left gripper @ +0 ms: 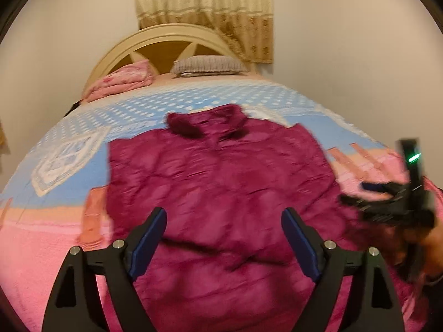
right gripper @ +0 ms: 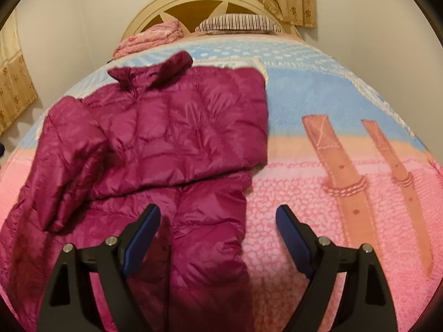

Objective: Fold large clothes

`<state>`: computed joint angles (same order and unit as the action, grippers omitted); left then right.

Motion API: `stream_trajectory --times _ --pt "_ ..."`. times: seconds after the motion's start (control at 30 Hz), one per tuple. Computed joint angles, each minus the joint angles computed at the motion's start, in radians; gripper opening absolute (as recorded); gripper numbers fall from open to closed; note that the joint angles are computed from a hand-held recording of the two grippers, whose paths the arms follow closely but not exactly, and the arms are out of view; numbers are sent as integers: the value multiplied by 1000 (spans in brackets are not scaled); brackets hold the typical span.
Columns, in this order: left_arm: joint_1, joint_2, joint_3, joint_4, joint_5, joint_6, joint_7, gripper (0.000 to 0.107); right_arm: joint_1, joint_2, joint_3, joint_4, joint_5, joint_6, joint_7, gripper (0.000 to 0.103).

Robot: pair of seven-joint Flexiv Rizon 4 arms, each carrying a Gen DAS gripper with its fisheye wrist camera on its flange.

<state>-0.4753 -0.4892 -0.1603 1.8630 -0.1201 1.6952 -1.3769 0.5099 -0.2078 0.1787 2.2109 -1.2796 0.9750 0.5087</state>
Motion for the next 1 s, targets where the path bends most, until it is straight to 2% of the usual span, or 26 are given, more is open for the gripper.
stream_trajectory --times 0.07,0.1,0.13,0.23,0.3,0.37,0.43,0.5,0.6,0.7,0.83,0.93,0.97,1.0 --pt "-41 -1 84 -4 -6 -17 -24 85 -1 19 1 -8 -22 16 13 88" --pt "-69 -4 138 -11 -11 -36 -46 85 -5 23 -1 -16 -43 38 26 88" --pt "-73 -5 162 -12 -17 -51 -66 85 -14 23 -7 -33 -72 86 42 88" --pt "-57 -6 188 -9 -30 -81 -126 85 -25 -23 -19 -101 -106 194 42 88" --pt "-48 -6 203 -16 -25 -136 -170 85 -22 -66 -31 -146 -110 247 31 88" --pt "25 -1 130 4 -50 -162 -166 85 -7 -134 -41 -208 -70 290 -20 84" --pt "98 7 54 29 -70 -169 -148 85 14 -190 -46 -253 5 314 -86 68" --pt "149 16 2 47 -86 -165 -130 85 25 -230 -62 -276 49 360 -120 41" --pt "190 23 -38 53 -104 -150 -110 85 68 -225 -120 -261 16 388 -74 29" --pt "218 18 -72 32 -117 -144 -83 85 87 -191 -137 -227 -9 371 -52 23" --pt "204 -7 -74 -29 -125 -165 -66 85 92 -155 -98 -196 61 267 -118 22" --pt "138 -19 -6 -88 -95 -205 -78 85 94 -153 -91 -189 89 249 -143 29" --pt "104 -25 34 -114 -72 -211 -91 85 98 -146 -90 -184 95 229 -136 36" --pt "61 -35 87 -147 -40 -218 -114 85 102 -139 -81 -184 118 196 -151 55"
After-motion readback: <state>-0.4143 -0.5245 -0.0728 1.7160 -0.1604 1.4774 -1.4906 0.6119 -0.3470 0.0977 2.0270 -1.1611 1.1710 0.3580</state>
